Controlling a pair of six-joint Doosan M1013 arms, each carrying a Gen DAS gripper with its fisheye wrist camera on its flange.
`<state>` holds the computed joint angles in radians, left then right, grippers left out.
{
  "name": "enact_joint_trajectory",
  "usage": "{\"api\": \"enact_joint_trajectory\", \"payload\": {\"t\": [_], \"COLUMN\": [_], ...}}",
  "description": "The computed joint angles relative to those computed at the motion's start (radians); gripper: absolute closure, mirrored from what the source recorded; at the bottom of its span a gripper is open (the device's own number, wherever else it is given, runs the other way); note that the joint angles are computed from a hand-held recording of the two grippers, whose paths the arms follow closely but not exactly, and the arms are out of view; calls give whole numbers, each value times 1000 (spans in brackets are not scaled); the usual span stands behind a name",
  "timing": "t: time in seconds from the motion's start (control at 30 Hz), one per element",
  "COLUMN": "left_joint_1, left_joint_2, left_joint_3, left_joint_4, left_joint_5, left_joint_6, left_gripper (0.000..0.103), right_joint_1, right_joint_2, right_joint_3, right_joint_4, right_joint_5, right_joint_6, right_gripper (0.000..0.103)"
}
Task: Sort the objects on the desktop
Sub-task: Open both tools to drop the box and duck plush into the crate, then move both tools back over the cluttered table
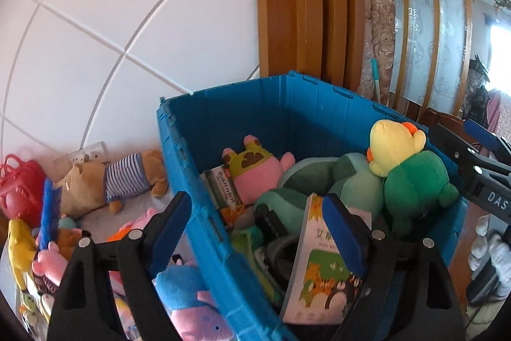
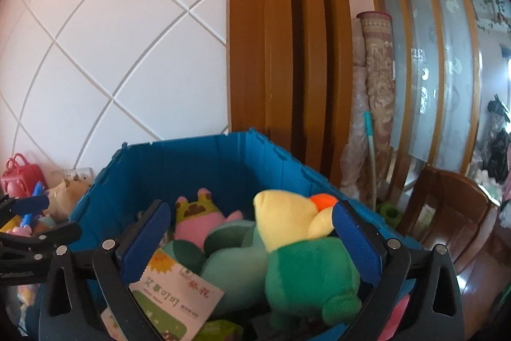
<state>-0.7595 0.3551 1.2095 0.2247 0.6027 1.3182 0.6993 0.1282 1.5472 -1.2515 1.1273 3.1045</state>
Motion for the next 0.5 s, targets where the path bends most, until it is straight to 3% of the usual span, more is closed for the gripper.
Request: {"api": "enact_joint_trajectory", "payload": {"t": [0.23,0.5], "left_joint_1": [30,94], "left_joint_2": [-73,-164], "left_joint_3": [117,277], "left_joint_4": [94,233], "left_joint_5": [-9,18], "left_joint_6": [-135,-334], "left_gripper": [19,19], "right_joint_1": [36,98], "right_joint_2": [18,75], "right_joint_3": [-14,-50], "right_joint_4": [3,-43], "right_joint_5": [-14,-105], "right_joint_6": [18,54], "right_gripper": [0,0]}}
